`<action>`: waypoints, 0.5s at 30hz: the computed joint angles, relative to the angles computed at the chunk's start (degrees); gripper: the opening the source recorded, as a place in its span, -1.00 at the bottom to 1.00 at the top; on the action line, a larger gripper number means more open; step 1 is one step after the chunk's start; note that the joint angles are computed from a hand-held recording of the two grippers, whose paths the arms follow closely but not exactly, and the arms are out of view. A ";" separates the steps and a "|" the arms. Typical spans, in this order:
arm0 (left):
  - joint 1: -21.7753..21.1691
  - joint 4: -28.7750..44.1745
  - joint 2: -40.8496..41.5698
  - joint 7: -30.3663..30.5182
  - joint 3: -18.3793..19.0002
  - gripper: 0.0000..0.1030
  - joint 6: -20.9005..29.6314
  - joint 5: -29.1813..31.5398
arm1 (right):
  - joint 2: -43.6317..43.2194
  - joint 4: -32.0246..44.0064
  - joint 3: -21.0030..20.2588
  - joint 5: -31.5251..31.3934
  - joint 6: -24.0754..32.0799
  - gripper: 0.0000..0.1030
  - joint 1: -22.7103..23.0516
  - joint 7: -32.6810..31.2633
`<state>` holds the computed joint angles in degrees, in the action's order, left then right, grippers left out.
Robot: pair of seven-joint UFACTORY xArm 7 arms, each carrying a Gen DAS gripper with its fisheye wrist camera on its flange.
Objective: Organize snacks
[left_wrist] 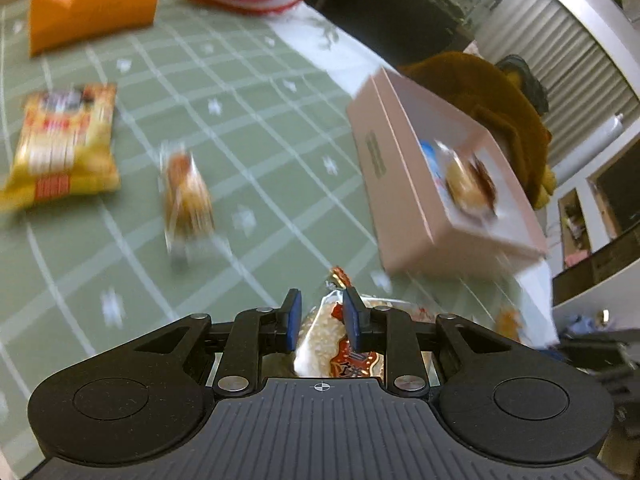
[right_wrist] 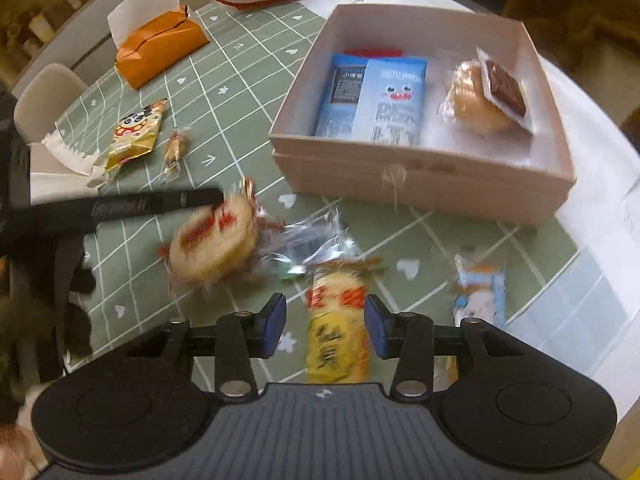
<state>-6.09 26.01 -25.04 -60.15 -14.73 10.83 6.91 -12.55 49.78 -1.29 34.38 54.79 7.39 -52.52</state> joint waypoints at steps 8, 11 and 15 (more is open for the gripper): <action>-4.73 -5.17 -8.62 -7.30 -3.21 -0.42 2.24 -5.15 | -6.30 -8.46 0.43 2.18 -1.86 -0.05 2.32 -4.45; -5.07 -5.92 -10.13 -8.27 -3.12 -0.41 2.82 -4.39 | -8.24 -10.88 0.03 2.78 -4.84 0.06 3.25 -4.32; -9.78 -7.44 -8.79 -4.28 2.01 -0.42 -2.78 -6.08 | -9.00 -11.72 -0.95 1.58 -5.22 0.08 3.35 -2.99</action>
